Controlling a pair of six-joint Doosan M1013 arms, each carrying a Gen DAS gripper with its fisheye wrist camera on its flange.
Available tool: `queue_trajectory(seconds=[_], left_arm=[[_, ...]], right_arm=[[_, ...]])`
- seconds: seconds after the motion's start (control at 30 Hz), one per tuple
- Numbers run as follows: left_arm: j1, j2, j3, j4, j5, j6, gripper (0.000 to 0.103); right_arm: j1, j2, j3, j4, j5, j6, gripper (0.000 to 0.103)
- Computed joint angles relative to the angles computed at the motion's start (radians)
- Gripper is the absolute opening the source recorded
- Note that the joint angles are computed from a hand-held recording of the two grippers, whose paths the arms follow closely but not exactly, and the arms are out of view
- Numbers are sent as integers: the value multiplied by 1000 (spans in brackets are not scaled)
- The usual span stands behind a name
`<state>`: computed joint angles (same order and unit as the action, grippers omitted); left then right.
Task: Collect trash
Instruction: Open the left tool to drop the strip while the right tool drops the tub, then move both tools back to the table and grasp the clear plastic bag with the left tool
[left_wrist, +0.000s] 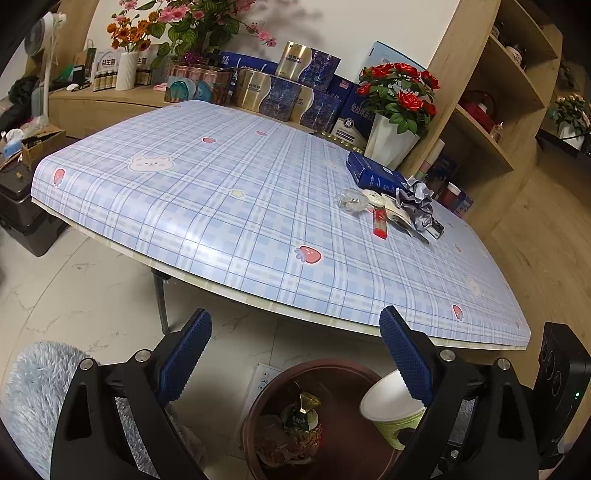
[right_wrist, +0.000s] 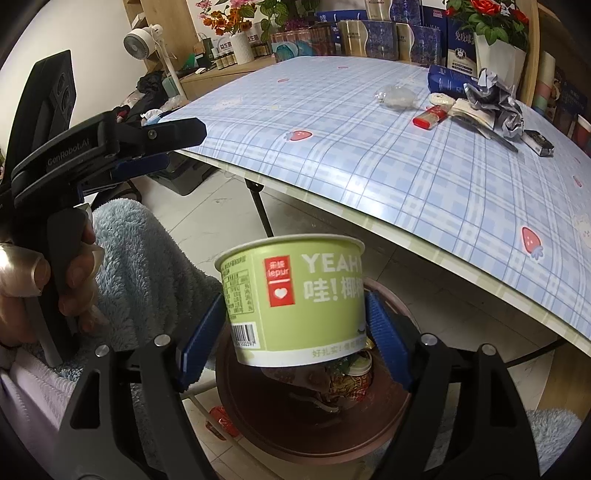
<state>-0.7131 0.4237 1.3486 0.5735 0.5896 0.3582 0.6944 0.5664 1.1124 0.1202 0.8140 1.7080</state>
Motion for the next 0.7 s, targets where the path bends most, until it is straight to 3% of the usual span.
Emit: queue_trajectory(seconds=[0.03,0.33,0.7], left_arm=[[-1,1,-2,-2,3,4,90],[-3,4,-7,-8,11,16,90],[-4,5,-9,-2,16,13,90]], right_arm=[[0,-3,4,-5,-7,7,88],[0,-21,29,-74,-52,99,93],[5,-46,63,-387,-93,451,97]])
